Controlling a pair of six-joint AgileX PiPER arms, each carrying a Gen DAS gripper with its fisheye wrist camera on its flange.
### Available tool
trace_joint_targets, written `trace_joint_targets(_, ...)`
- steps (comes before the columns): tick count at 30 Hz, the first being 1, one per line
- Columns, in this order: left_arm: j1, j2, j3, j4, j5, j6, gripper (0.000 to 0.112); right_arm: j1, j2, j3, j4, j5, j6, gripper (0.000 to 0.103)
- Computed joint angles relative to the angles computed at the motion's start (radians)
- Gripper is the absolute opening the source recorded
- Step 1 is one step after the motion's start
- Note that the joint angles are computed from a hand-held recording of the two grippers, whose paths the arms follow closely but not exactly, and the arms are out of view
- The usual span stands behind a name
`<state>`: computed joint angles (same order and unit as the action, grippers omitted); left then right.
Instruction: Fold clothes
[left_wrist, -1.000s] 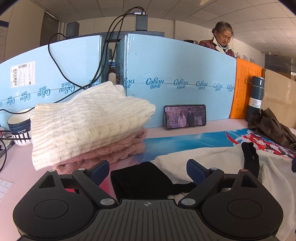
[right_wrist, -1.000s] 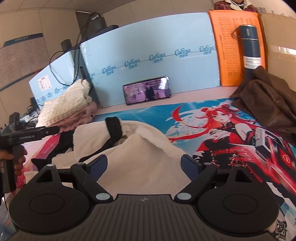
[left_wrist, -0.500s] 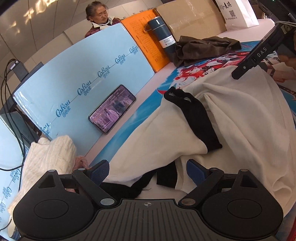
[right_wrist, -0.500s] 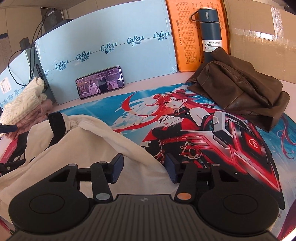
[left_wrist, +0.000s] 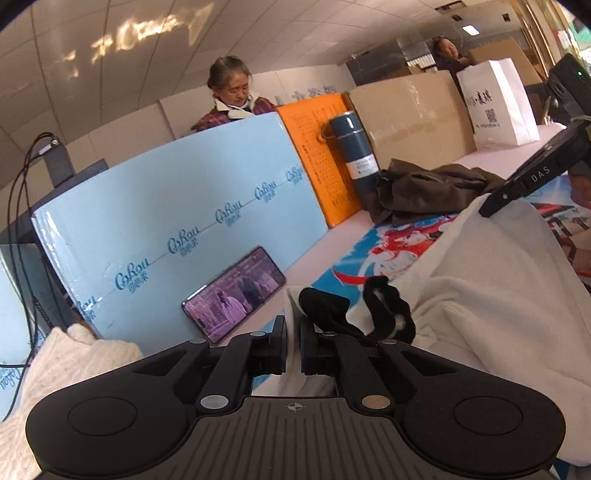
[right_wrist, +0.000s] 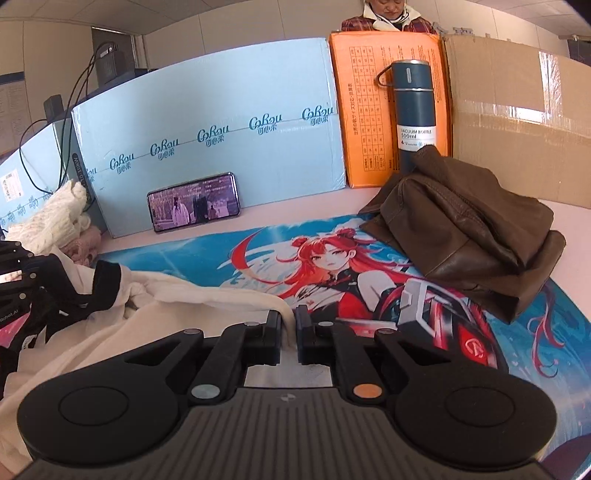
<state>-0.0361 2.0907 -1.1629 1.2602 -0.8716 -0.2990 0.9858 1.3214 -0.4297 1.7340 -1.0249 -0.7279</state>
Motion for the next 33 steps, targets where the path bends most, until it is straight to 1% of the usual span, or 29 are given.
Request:
trace_joint_targets(2, -0.018, 0.009, -0.036, -0.110, 0.019, -0.003, 0.005, -0.060, -0.013, -0.028, -0.044, -0.019, -0.084, 0.007)
trace_joint_targets(3, -0.031, 0.016, -0.058, -0.158, 0.039, -0.003, 0.005, -0.106, -0.017, -0.044, -0.073, -0.003, -0.130, 0.007)
trace_joint_targets(5, -0.059, 0.032, -0.094, -0.263, 0.077, 0.024, 0.005, -0.214, -0.013, -0.084, -0.131, 0.057, -0.217, 0.007)
trace_joint_targets(7, -0.102, 0.061, -0.148, -0.373, 0.153, 0.084, 0.005, -0.315, 0.000, -0.130, -0.184, 0.117, -0.296, 0.007)
trace_joint_targets(9, -0.139, 0.095, -0.204, -0.463, 0.220, 0.148, 0.005, -0.421, 0.040, -0.178, -0.227, 0.200, -0.361, 0.007)
trace_joint_targets(12, -0.172, 0.141, -0.273, -0.448, 0.306, 0.141, 0.006, -0.556, 0.134, -0.258, -0.254, 0.315, -0.439, 0.007)
trace_joint_targets(13, -0.179, 0.153, -0.290, -0.434, 0.331, 0.128, 0.007, -0.587, 0.168, -0.278, -0.254, 0.341, -0.448, 0.007)
trace_joint_targets(14, -0.186, 0.161, -0.293, -0.456, 0.347, 0.143, 0.010, -0.619, 0.205, -0.297, -0.251, 0.372, -0.453, 0.007)
trace_joint_targets(15, -0.187, 0.163, -0.295, -0.443, 0.363, 0.126, 0.012, -0.647, 0.235, -0.307, -0.248, 0.404, -0.445, 0.007)
trace_joint_targets(17, -0.184, 0.159, -0.291, -0.405, 0.388, 0.080, 0.014, -0.685, 0.255, -0.293, -0.263, 0.450, -0.385, 0.009)
trace_joint_targets(18, -0.178, 0.147, -0.281, -0.373, 0.397, 0.044, 0.017, -0.704, 0.265, -0.286, -0.272, 0.473, -0.354, 0.014)
trace_joint_targets(19, -0.164, 0.125, -0.250, -0.347, 0.381, 0.015, 0.024, -0.724, 0.276, -0.280, -0.283, 0.497, -0.323, 0.020)
trace_joint_targets(20, -0.149, 0.103, -0.218, -0.321, 0.361, -0.012, 0.029, -0.735, 0.273, -0.264, -0.306, 0.509, -0.276, 0.037)
trace_joint_targets(21, -0.131, 0.079, -0.182, -0.296, 0.334, -0.037, 0.046, -0.734, 0.249, -0.234, -0.339, 0.504, -0.212, 0.051)
trace_joint_targets(22, -0.108, 0.049, -0.131, -0.293, 0.293, -0.050, 0.065, -0.722, 0.213, -0.194, -0.374, 0.489, -0.139, 0.054)
trace_joint_targets(23, -0.085, 0.019, -0.080, -0.290, 0.250, -0.064, 0.072, -0.693, 0.164, -0.146, -0.400, 0.460, -0.070, 0.056)
trace_joint_targets(24, -0.061, -0.006, -0.038, -0.266, 0.213, -0.106, 0.078, -0.665, 0.117, -0.103, -0.419, 0.434, -0.019, 0.060)
trace_joint_targets(25, -0.038, -0.032, 0.013, -0.249, 0.171, -0.153, 0.079, -0.638, 0.067, -0.052, -0.456, 0.405, 0.044, 0.064)
trace_joint_targets(26, -0.018, -0.050, 0.060, -0.246, 0.127, -0.179, 0.080, -0.609, 0.026, -0.006, -0.498, 0.375, 0.114, 0.071)
trace_joint_targets(28, 0.004, -0.063, 0.112, -0.234, 0.073, -0.214, 0.086, -0.563, -0.028, 0.057, -0.570, 0.331, 0.225, 0.073)
trace_joint_targets(29, 0.013, -0.065, 0.132, -0.223, 0.050, -0.231, 0.086, -0.557, -0.038, 0.072, -0.615, 0.321, 0.277, 0.073)
trace_joint_targets(32, 0.007, -0.075, 0.150, -0.210, 0.039, -0.222, 0.086, -0.579, -0.049, 0.087, -0.749, 0.332, 0.394, 0.074)
trace_joint_targets(33, 0.003, -0.081, 0.147, -0.191, 0.049, -0.257, 0.086, -0.597, -0.058, 0.094, -0.818, 0.348, 0.440, 0.074)
